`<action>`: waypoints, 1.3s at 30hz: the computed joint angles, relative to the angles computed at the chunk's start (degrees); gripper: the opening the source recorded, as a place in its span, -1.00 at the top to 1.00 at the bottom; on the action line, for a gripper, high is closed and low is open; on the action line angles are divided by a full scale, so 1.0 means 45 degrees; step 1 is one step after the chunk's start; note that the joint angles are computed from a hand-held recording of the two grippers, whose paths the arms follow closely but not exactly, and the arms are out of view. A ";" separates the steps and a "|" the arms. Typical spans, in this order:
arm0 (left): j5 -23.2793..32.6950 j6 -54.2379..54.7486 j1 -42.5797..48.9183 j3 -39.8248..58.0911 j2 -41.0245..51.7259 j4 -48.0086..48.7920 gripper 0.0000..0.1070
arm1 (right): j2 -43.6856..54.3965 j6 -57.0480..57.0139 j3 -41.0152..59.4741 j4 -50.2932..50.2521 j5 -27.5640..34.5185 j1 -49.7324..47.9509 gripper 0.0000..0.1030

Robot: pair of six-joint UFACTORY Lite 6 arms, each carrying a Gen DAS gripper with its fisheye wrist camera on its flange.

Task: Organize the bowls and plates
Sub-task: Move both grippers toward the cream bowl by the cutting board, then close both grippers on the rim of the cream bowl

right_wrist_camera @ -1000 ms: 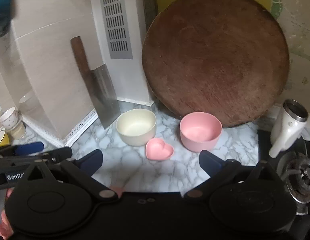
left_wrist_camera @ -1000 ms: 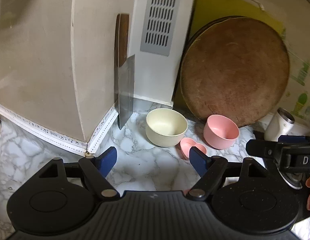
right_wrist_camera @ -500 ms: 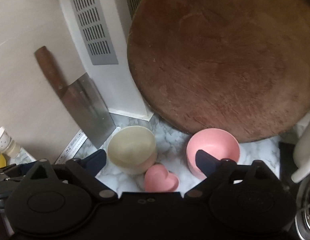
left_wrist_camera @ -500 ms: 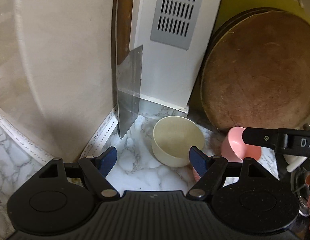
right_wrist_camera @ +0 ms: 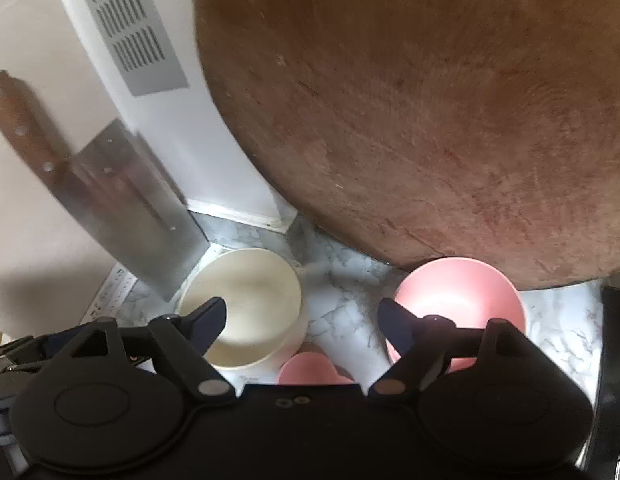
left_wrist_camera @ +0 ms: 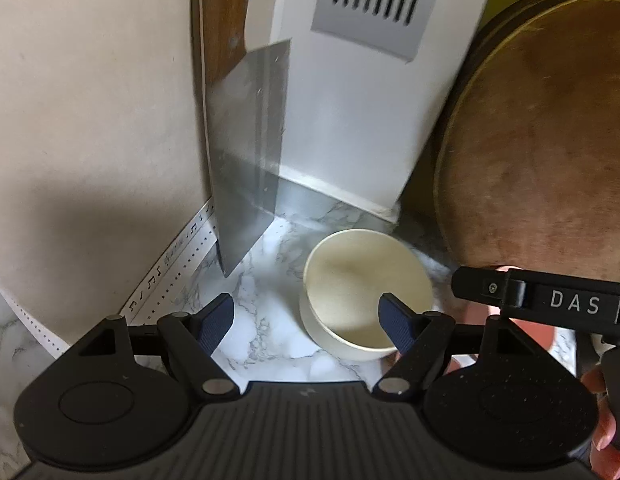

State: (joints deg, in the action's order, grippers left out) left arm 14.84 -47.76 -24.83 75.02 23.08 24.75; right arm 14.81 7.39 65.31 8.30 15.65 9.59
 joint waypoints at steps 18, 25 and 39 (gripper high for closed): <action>-0.0073 0.2374 0.0486 0.2425 0.2885 -0.3061 -0.08 | 0.2950 -0.2841 0.1895 0.2028 0.0177 -0.0365 -0.20; 0.0201 0.2216 0.0362 0.3312 0.3655 -0.2962 0.02 | 0.3177 -0.5311 0.1869 0.4329 0.0234 -0.0722 -0.18; 0.0254 0.3665 0.0440 0.3636 0.4119 -0.4886 0.70 | 0.3449 -0.6858 0.1800 0.5712 0.0141 -0.0545 0.67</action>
State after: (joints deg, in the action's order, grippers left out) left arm 15.98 -31.27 -22.85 91.39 41.62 2.76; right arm 30.33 -23.47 73.41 34.00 16.28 7.14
